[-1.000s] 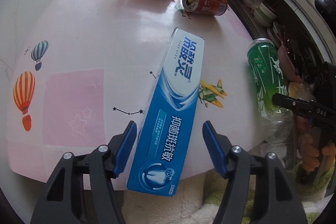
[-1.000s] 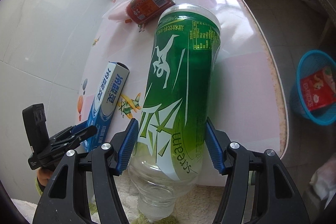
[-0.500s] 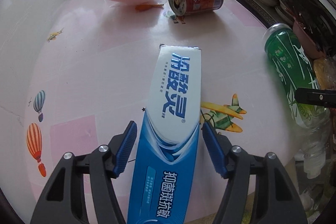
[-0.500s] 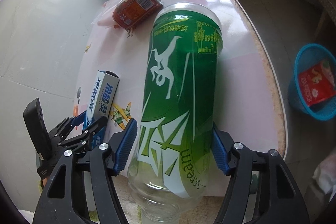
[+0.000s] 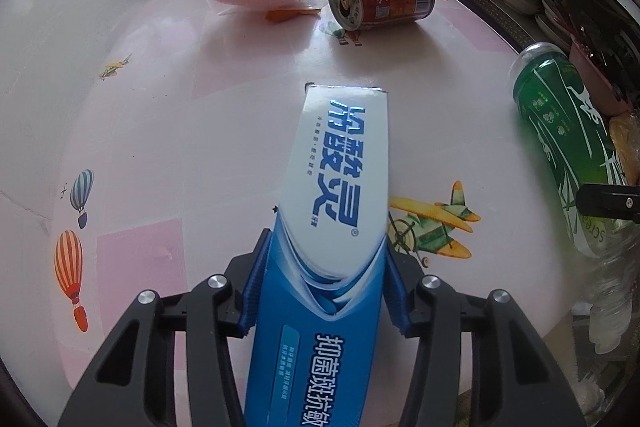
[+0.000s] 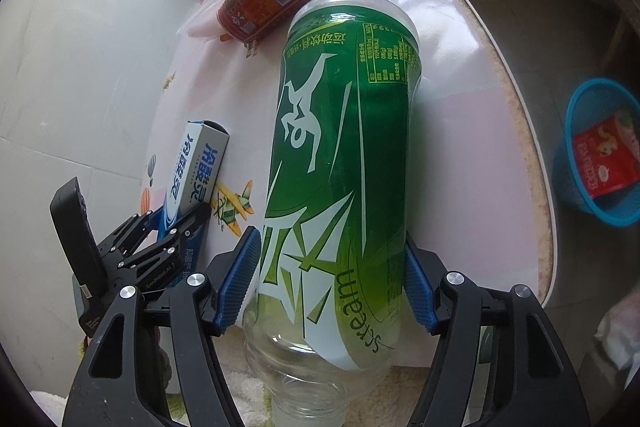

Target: Collect trash

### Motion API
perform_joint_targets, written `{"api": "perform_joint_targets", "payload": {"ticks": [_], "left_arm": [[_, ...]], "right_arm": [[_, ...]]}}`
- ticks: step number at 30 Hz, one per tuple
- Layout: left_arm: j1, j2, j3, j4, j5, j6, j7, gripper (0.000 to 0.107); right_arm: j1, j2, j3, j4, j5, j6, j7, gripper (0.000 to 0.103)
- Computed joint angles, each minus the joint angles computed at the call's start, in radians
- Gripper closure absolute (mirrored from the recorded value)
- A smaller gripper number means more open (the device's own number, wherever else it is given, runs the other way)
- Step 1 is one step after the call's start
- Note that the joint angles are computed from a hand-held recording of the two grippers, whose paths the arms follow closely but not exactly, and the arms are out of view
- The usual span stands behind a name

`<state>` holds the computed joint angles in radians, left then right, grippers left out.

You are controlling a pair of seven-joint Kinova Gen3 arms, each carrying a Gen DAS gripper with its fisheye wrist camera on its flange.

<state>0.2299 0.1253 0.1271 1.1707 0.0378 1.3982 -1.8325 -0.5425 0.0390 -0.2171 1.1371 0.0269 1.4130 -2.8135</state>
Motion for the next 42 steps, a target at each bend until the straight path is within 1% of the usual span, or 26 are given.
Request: {"api": "perform_joint_targets", "payload": {"ticks": [4, 7, 20, 42], "left_arm": [[0.007, -0.005, 0.002, 0.005, -0.011, -0.007, 0.006, 0.059], [0.009, -0.013, 0.003, 0.012, -0.012, -0.014, 0.008, 0.059], [0.017, -0.037, 0.009, 0.024, -0.027, -0.041, 0.006, 0.059], [0.023, -0.051, 0.013, 0.039, -0.032, -0.059, 0.013, 0.059]], "right_arm": [[-0.014, 0.012, -0.004, -0.017, 0.021, 0.015, -0.009, 0.039], [-0.015, 0.010, -0.001, -0.011, 0.018, 0.004, -0.018, 0.043], [-0.033, 0.000, -0.011, -0.017, 0.063, 0.026, -0.042, 0.044], [-0.037, 0.010, -0.009, -0.038, 0.063, 0.031, -0.029, 0.044]]}}
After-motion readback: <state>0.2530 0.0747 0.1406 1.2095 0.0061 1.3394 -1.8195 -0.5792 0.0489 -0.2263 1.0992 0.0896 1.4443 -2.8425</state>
